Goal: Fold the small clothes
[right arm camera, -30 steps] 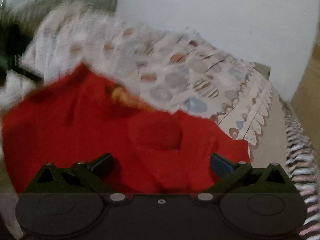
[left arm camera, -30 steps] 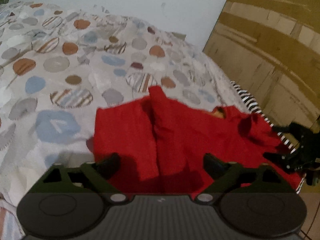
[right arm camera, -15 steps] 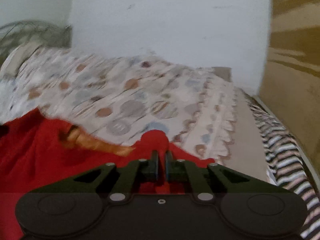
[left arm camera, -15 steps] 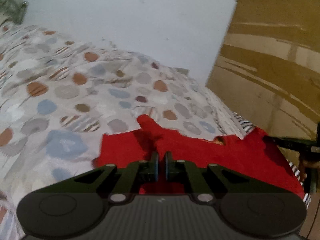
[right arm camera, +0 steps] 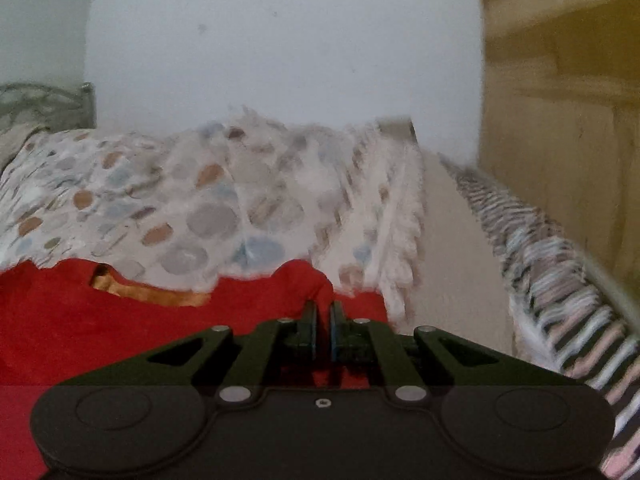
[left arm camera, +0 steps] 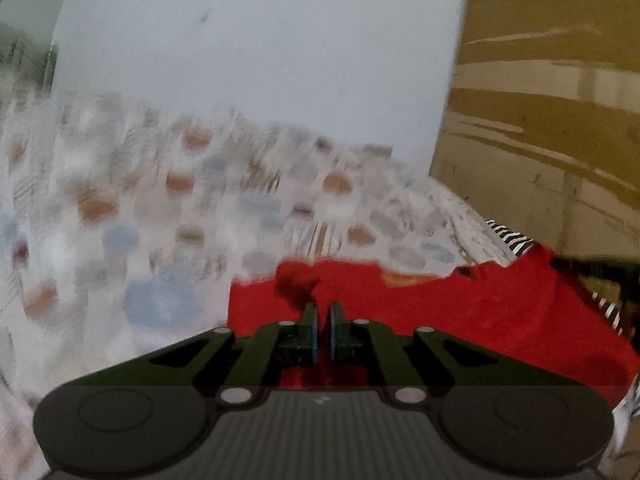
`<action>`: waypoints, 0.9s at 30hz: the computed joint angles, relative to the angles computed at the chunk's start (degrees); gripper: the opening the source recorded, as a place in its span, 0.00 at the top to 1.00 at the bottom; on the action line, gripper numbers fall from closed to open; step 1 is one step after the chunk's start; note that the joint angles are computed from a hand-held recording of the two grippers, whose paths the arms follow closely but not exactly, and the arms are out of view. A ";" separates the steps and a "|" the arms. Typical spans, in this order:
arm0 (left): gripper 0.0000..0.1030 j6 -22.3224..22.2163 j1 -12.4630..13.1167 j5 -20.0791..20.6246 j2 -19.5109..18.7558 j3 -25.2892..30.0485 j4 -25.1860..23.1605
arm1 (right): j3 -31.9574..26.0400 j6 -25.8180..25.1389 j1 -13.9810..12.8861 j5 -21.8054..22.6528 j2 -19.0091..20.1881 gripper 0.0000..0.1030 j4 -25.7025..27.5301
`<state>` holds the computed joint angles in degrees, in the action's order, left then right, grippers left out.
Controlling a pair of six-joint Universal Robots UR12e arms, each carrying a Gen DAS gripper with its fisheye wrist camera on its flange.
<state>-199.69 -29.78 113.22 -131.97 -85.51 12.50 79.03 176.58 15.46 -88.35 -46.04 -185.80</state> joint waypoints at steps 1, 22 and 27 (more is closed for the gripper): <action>0.96 1.78 -0.36 1.14 -0.34 0.51 1.35 | 0.01 -1.87 0.16 0.12 0.10 0.95 -1.92; 0.83 -8.08 1.04 0.01 -0.69 3.51 -13.29 | -3.87 2.12 0.15 -5.98 2.93 0.97 3.32; 0.35 -11.36 1.03 0.10 0.71 1.44 -12.41 | -1.29 -2.06 0.37 -6.12 1.36 0.66 0.07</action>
<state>-211.04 -28.75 113.32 -131.26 -84.08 0.10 77.74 174.52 15.83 -94.47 -44.68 -185.73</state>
